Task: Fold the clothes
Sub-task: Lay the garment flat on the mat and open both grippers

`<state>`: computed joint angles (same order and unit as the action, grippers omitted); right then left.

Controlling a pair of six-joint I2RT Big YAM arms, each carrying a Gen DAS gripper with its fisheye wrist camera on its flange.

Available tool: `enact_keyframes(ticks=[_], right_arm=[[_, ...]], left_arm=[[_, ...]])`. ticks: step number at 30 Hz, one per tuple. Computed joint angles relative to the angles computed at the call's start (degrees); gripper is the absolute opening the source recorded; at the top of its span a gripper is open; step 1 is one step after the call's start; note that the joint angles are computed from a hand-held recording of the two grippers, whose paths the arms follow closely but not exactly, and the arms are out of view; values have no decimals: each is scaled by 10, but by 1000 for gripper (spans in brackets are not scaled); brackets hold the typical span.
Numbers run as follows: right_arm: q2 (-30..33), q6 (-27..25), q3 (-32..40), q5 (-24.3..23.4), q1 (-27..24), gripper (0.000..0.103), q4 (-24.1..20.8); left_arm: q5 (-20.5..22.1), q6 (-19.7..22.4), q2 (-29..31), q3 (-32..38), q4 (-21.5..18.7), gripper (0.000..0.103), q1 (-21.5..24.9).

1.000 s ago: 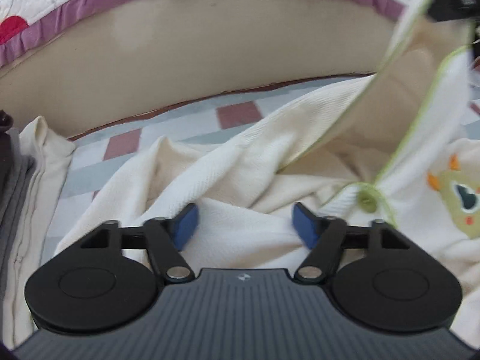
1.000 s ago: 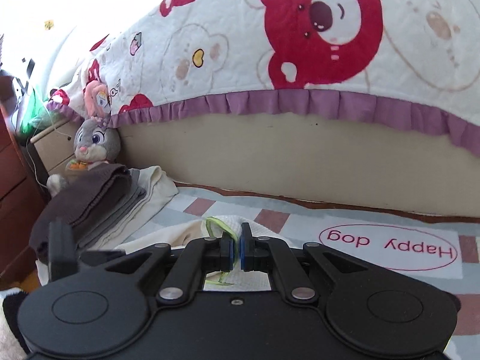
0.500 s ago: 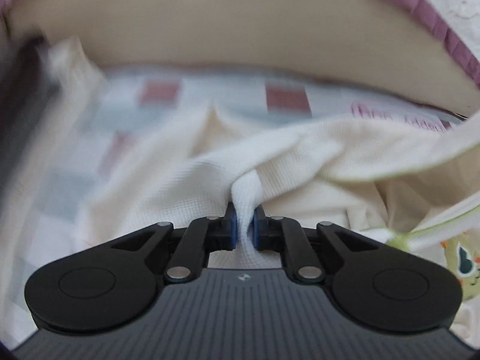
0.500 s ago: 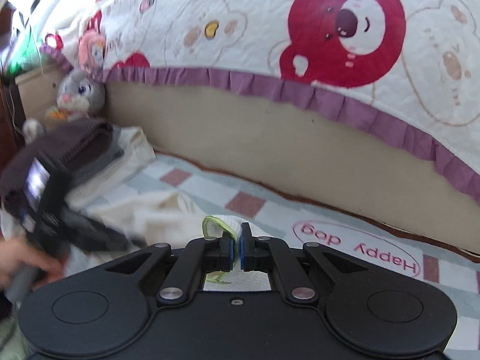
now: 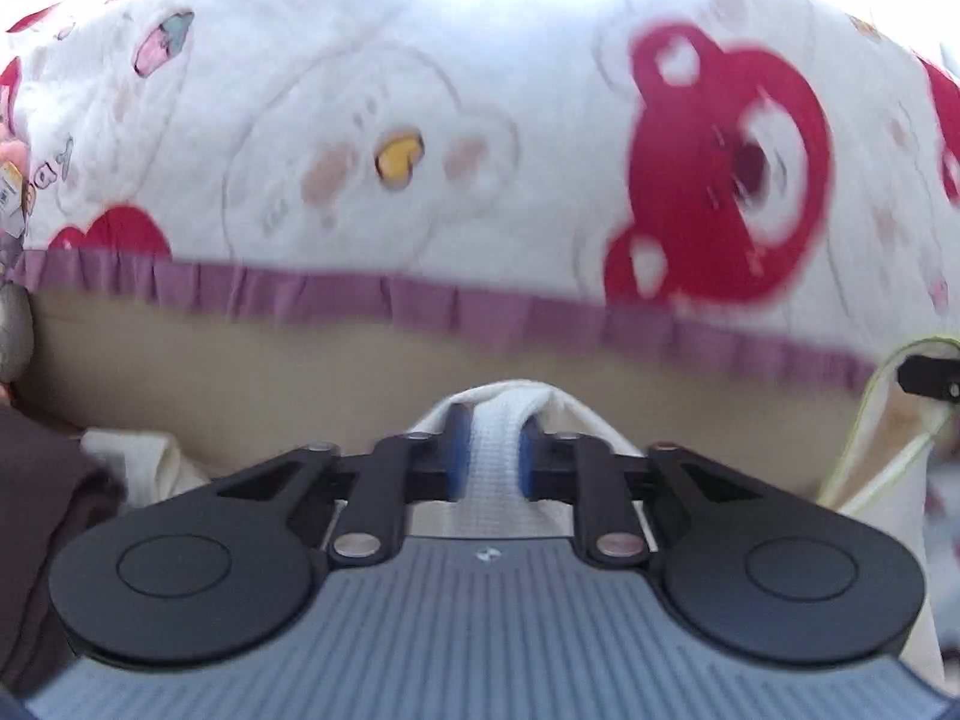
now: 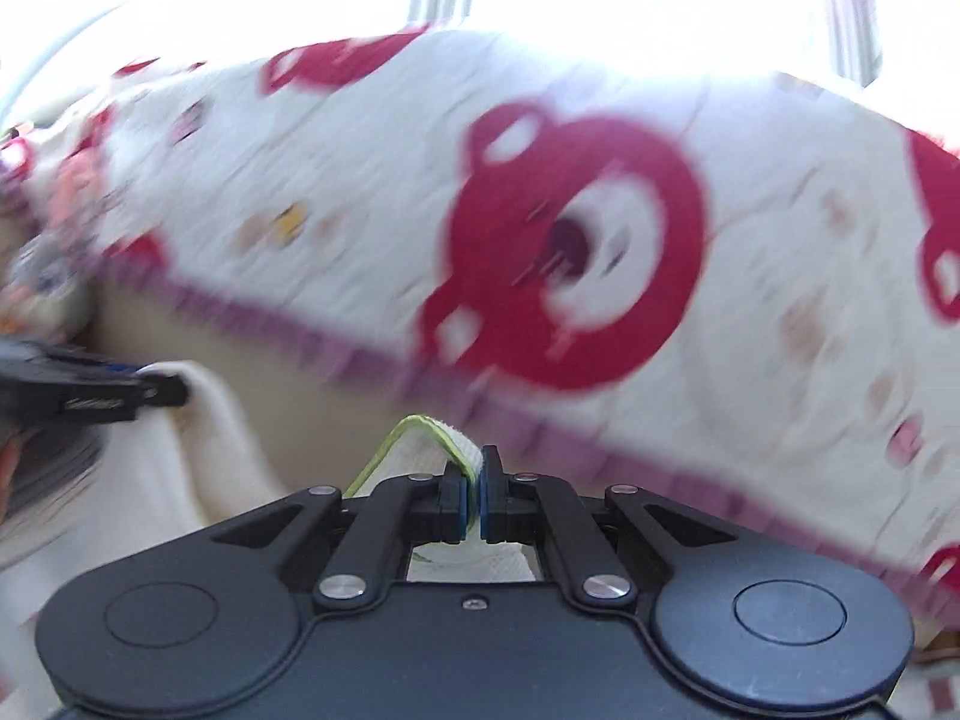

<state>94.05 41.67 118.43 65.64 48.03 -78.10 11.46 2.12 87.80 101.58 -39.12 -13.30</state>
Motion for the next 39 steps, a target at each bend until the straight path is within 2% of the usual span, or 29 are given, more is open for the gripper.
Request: enact_keyframes(ticks=[1, 2, 3, 4, 5, 6, 9, 11, 14, 16, 17, 18, 19, 20, 21, 23, 24, 26, 29, 30, 32, 34, 37, 39], right_arm=[[-2, -10, -5, -2, -14, 10, 8], [-2, 14, -8, -33, -31, 12, -9], [-2, 48, -10, -64, -47, 28, -31], [-3, 113, -15, -95, -57, 46, -69], [-9, 170, -28, -125, -66, 46, -92], [-27, 221, -59, -143, -64, 47, -92], [-101, 310, -183, -196, -40, 47, -16], [-122, 345, -227, -236, -15, 47, 14], [-117, 339, -238, -287, 25, 47, 51], [-105, 325, -235, -325, 50, 47, 75], [-92, 306, -220, -345, 64, 47, 82], [-79, 285, -205, -363, 77, 47, 88], [-65, 266, -187, -379, 88, 47, 86], [-48, 248, -167, -397, 99, 47, 80], [-30, 234, -147, -414, 109, 47, 69], [9, 214, -100, -441, 123, 48, 26], [27, 212, -77, -439, 130, 48, -5], [57, 218, -38, -433, 142, 48, -67], [59, 273, -36, -433, 156, 50, -115], [52, 294, -45, -437, 162, 52, -122], [37, 327, -67, -447, 173, 57, -131], [28, 351, -82, -460, 184, 64, -149], [27, 388, -99, -472, 198, 64, -177], [16, 416, -126, -473, 201, 64, -163]], left_arm=[[-11, 6, 19, 26, -32, 63, -8], [-18, 17, 33, 45, -62, 67, -14], [-21, 37, 35, 45, -83, 67, -16], [-24, 56, 32, 37, -97, 67, -16], [-28, 73, 23, 18, -103, 67, -15], [-30, 86, 5, -12, -98, 67, -8], [-10, 108, -43, -91, -107, 68, 24], [5, 108, -59, -115, -150, 68, 50], [34, 108, -79, -143, -218, 67, 89], [60, 113, -103, -172, -244, 64, 112], [74, 115, -116, -187, -256, 62, 123], [87, 119, -128, -202, -268, 54, 134], [100, 124, -140, -216, -281, 48, 146], [114, 130, -152, -229, -295, 36, 159], [122, 141, -162, -241, -305, 30, 167], [127, 173, -180, -261, -318, 29, 171], [127, 188, -188, -271, -320, 29, 170], [123, 216, -202, -287, -311, 29, 161], [122, 259, -220, -308, -297, 32, 146], [114, 271, -226, -314, -294, 39, 139], [102, 281, -234, -325, -284, 46, 126], [95, 276, -245, -331, -270, 48, 120], [112, 278, -255, -334, -256, 58, 120], [116, 277, -253, -331, -256, 63, 119]])
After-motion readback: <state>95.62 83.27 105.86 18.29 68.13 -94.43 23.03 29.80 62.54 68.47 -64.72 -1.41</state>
